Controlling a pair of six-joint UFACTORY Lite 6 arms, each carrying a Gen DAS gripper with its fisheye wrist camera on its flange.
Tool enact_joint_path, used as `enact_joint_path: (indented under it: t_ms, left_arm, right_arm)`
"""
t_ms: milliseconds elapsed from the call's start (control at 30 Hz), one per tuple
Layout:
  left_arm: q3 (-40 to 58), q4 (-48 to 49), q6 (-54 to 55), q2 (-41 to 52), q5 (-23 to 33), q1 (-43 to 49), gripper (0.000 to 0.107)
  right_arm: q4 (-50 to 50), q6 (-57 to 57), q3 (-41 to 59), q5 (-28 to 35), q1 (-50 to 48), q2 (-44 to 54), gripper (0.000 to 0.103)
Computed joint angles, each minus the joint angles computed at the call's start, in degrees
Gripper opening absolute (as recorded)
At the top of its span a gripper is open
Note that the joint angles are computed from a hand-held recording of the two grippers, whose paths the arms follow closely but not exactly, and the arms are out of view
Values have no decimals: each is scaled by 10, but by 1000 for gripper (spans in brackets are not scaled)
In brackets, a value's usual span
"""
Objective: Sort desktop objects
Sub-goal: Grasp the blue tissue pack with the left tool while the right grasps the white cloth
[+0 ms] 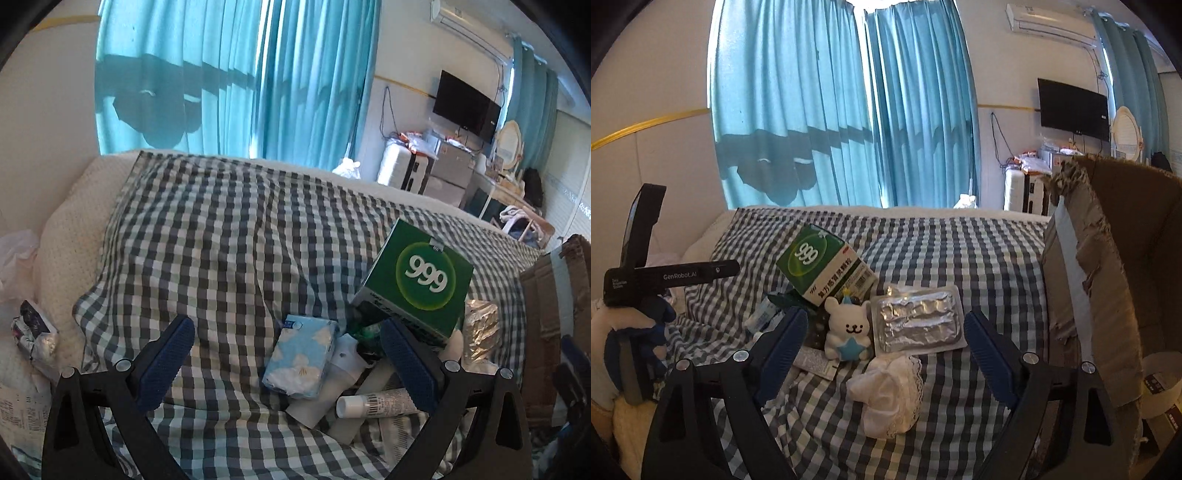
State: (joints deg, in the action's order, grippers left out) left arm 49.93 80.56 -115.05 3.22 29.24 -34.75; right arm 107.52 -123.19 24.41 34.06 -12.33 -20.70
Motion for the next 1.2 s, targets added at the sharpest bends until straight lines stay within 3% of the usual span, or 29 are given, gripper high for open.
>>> enact_joint_path:
  t_ms: [167,333,600,700,733,833,900,967,1033,1200]
  left_arm:
    - [51,-65,76,83,-56,40,103]
    - [82,-121,133,146,-125,86,103]
    - [146,-386,412,230,-174,121,103]
    - [128,-385,407,219,-191,128,101]
    - [118,-365,391,214,-205,129,93]
    - [101,-335,374,203,-238,129,71]
    - [98,-296,342,198,-242,124,63]
    - [94,-271,320,192,-235,116,60]
    - [92,-256,305,187,-228,110,58]
    - [88,-201,257,172,-195,84,50]
  right_arm:
    - [1,-11,23,-28,24,68,87]
    - [62,-83,28,-48,50,103,87]
    - [106,-136,83,-99,97,237,87]
    - [132,-164,94,-112,117,277,65]
    - [127,-162,94,-113,117,276,61]
    - [92,-132,97,-103,106,277,57]
    - [56,-91,108,-91,91,291,55]
    - [51,-85,109,-93,89,290,46]
    - [23,-59,107,-88,77,280,24]
    - [-62,18,106,-48,42,264,17]
